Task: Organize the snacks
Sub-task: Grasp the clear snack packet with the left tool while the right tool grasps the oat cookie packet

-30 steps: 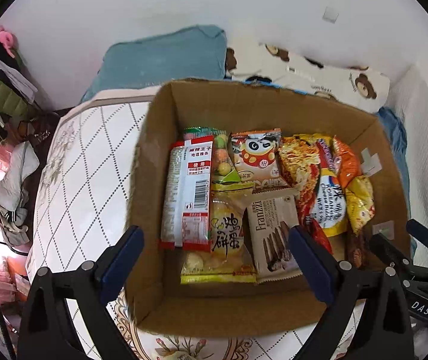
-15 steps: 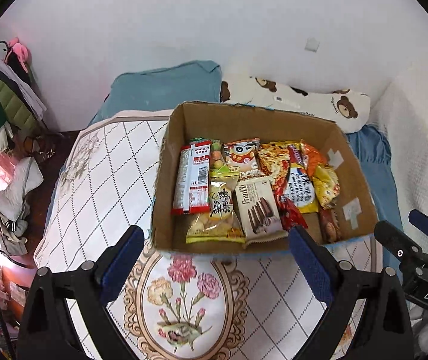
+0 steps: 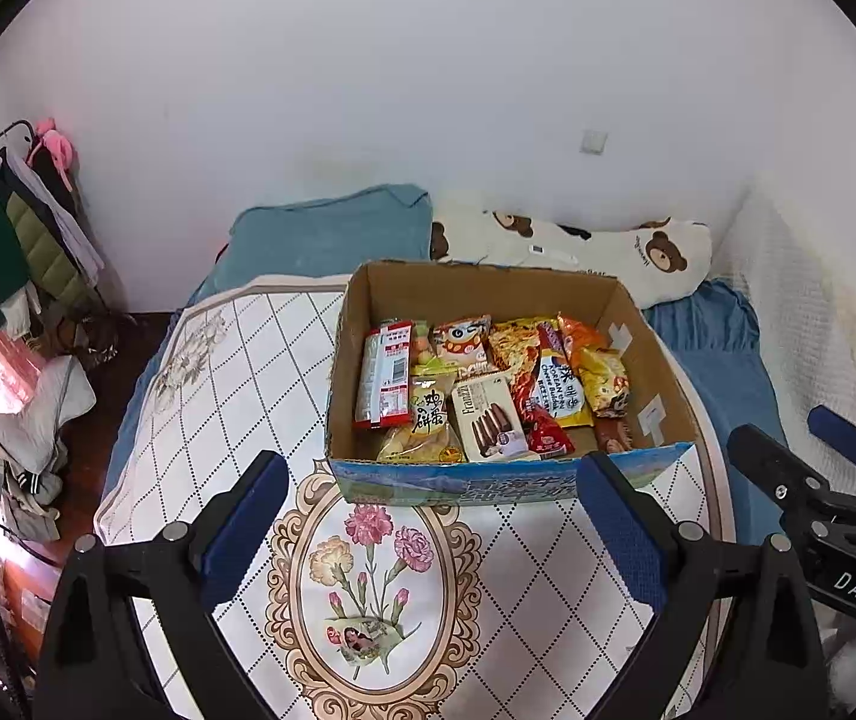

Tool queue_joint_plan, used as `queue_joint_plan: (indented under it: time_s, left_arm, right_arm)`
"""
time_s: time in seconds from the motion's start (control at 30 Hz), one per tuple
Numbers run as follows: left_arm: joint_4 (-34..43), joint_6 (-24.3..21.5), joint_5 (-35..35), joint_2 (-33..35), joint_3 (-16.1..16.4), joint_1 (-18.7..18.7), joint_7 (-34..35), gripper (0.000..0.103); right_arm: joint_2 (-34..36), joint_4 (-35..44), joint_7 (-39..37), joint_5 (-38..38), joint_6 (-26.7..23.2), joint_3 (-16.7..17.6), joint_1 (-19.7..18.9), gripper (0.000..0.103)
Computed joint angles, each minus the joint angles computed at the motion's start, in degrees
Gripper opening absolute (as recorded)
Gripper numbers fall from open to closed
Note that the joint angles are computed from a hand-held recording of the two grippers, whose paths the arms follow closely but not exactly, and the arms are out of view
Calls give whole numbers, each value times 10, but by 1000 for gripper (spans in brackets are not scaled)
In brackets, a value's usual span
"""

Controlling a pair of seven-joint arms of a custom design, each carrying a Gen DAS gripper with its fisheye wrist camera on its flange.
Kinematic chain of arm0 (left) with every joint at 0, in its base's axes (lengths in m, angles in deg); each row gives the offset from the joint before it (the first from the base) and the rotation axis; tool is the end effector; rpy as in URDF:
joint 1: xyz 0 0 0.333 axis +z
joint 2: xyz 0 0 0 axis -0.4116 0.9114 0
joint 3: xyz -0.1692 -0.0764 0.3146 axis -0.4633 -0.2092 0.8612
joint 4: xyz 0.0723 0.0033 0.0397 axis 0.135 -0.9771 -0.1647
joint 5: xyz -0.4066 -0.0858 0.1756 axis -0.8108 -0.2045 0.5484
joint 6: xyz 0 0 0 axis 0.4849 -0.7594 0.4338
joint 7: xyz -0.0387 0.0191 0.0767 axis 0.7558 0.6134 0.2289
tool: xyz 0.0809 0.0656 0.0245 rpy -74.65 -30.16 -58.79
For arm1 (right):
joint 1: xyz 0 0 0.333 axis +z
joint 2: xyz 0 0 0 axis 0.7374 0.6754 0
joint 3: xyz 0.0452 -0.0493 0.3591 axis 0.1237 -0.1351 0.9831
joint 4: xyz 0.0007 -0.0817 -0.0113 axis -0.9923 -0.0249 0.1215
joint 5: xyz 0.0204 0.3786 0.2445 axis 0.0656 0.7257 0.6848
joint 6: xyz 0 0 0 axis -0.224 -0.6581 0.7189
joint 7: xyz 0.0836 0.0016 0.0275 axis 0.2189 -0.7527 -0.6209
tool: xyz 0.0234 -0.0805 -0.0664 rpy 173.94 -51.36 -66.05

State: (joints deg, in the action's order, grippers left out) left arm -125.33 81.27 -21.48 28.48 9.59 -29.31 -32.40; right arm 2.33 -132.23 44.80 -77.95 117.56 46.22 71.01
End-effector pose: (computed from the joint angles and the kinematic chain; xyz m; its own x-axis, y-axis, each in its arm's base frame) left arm 0.6350 -0.1580 0.7040 0.2099 -0.9767 0.0452 -0.7239 -0.1863 -0.6643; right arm 0.6605 0.3420 0.7308 0.2788 -0.9556 -0.0956 -0.7127 -0.1392 -0.6875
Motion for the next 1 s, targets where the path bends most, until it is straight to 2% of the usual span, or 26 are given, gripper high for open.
queue_joint_plan:
  time_s: [0.2, 0.37, 0.7, 0.83, 0.97, 1.0]
  left_arm:
    - [-11, 1, 10, -9, -2, 0, -9, 98]
    - [-27, -19, 0, -6, -4, -2, -14, 98]
    - [-64, -97, -74, 24, -4, -14, 16, 98]
    - [-80, -119, -110, 25, 0, -13, 27, 98]
    - [-95, -136, -129, 19, 7, -6, 22, 98]
    - [-99, -137, -130, 16, 8, -3, 18, 98]
  right_arm:
    - [-24, -32, 2, 33, 9, 5, -8, 102]
    - [-44, -76, 18, 74, 3, 4, -22, 102]
    - [-99, -249, 100, 192, -58, -19, -84, 102]
    - [-110, -318, 103, 267, -79, -22, -100, 102]
    - [-109, -367, 99, 337, -68, -20, -105, 101]
    - [-105, -370, 98, 336, -63, -18, -104, 97]
